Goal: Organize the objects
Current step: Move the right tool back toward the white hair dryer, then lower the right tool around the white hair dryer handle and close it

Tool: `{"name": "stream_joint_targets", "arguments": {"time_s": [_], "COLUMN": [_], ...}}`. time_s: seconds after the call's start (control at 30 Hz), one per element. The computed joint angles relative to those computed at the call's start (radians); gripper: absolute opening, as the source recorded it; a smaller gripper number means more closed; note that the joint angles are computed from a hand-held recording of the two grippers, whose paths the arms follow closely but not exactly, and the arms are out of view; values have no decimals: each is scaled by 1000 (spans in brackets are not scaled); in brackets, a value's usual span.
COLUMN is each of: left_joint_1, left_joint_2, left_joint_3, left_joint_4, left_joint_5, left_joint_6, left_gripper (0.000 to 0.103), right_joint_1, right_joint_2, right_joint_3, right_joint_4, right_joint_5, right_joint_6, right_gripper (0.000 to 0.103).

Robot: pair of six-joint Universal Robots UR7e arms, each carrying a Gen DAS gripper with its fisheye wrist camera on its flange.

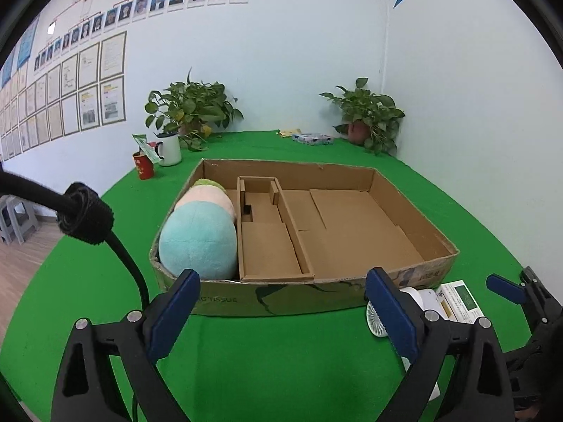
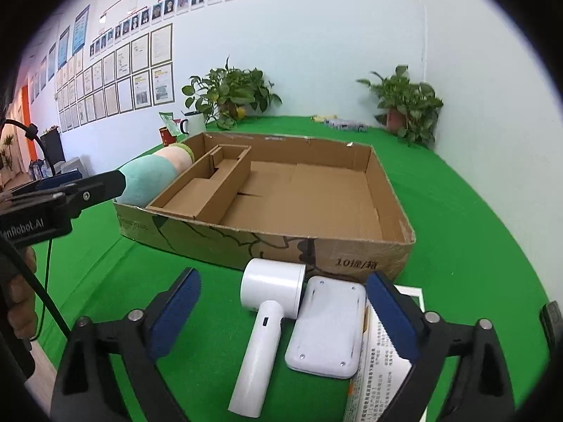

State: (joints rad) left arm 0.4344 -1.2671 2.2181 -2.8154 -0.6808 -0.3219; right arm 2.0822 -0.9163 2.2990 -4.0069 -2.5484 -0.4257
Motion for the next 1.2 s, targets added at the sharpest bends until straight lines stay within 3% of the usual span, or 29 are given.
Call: {"name": "stream_joint_targets", "arguments": {"time_s": [0.27,0.37,0.47,0.53,0.63,0.73,0.83,0.87,0.93,0.97,1.07,1.2], "left_joint_1": [16,31,53,75,117,140,154,161,174,179,191,218], "left_joint_2": [6,3,0,-1,13,35,45,46,42,41,44,45], "left_joint_3": [-2,1,12,18,13,4,4,3,-2,-2,-5,-10], "left_joint_4": [-1,18,34,36,42,37,14,10,27,32,40,52], "left_joint_5": [-26,-54,-114,-183,-294,-340,-379,-396,-437,-451,-492,-580], "left_joint_6": [27,16,-3,-7,-9,-7,3,6,10,9,-2,0], "left_gripper": [96,96,96,96,96,96,96,95,94,94,90,90], "right_joint_1": [-9,-22,-36,-53,-97,-96,-95,-98,-94,-100,-98,-80], "right_joint_2": [3,-12,-13,-24,-71,-74,-72,-71,-54,-62,-56,-52], "right_joint_3": [9,47,86,100,126,116,105,100,89,88,86,107], "right_joint_4": [2,43,103,185,266,285,330,350,350,381,417,424], "right_joint_5": [36,96,135,118,155,136,141,141,123,136,125,163], "right_joint_6": [-11,35,112,209,332,320,312,318,297,308,332,348], "right_gripper": [103,103,103,103,103,99,83,73,65,55,36,36]}}
